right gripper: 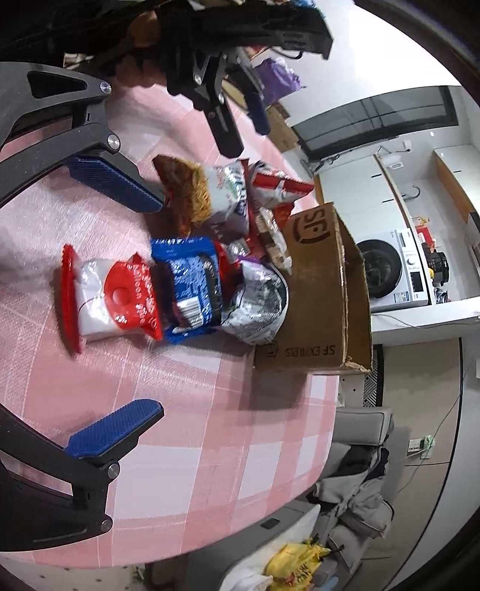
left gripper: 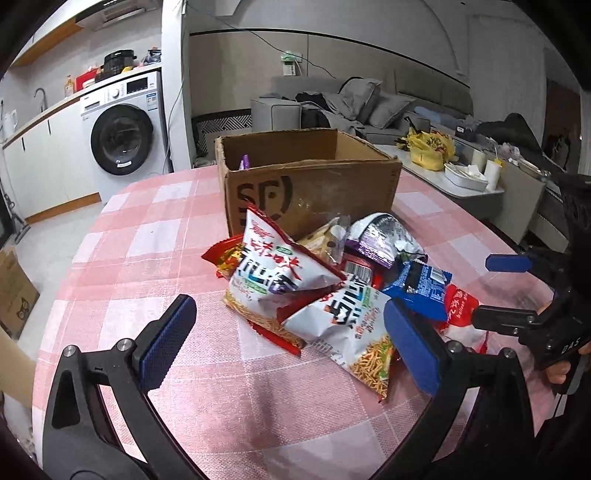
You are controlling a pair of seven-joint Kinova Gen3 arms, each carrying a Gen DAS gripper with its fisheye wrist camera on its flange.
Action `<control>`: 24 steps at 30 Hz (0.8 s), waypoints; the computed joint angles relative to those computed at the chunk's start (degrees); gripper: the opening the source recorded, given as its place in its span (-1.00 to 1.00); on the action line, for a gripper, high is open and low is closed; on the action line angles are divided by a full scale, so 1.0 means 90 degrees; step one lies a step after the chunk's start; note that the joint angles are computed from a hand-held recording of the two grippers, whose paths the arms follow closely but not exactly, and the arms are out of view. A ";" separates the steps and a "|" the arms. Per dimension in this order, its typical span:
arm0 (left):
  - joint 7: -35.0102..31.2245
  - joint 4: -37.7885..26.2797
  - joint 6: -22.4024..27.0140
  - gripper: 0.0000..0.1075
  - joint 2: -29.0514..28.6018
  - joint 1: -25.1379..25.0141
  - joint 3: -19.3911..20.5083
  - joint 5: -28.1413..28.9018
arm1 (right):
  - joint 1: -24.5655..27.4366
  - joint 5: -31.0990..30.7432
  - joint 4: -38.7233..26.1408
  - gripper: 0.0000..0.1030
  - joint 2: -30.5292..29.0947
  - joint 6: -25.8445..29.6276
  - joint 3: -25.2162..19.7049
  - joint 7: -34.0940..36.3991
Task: Organize snacks
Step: 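Close the left gripper on the white noodle-snack bag while the right gripper grasps the balloon glue pack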
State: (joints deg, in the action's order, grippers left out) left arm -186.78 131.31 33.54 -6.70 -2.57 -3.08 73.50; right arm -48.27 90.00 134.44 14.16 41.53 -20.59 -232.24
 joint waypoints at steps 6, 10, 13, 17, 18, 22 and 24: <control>0.0256 -0.0147 0.0375 0.89 0.0080 -0.0028 -0.0017 -0.0459 | 0.0104 -0.0138 -0.0040 0.99 0.0093 -0.0299 0.0048 0.0136; 0.0281 -0.0147 0.0374 0.89 0.0124 0.0019 0.0024 -0.0563 | 0.0122 -0.0058 -0.0007 0.98 0.0162 -0.0351 0.0052 0.0032; 0.0328 -0.0188 0.0527 0.89 0.0207 -0.0003 0.0002 -0.0674 | 0.0156 -0.0008 0.0022 0.96 0.0156 -0.0427 0.0052 -0.0003; 0.0636 -0.0279 0.0531 0.86 0.0305 0.0013 0.0094 -0.0980 | 0.0184 -0.0087 0.0018 0.84 0.0170 -0.0485 0.0053 0.0126; 0.0714 -0.0310 0.0534 0.85 0.0344 0.0028 0.0118 -0.1073 | 0.0209 -0.0052 0.0032 0.80 0.0164 -0.0529 0.0065 0.0099; 0.0908 -0.0372 0.0636 0.73 0.0469 0.0039 0.0157 -0.1360 | 0.0252 0.0125 0.0088 0.76 0.0167 -0.0560 0.0040 -0.0089; 0.1103 -0.0469 0.0783 0.63 0.0585 0.0029 0.0180 -0.1559 | 0.0280 0.0155 0.0091 0.76 0.0168 -0.0571 0.0020 -0.0100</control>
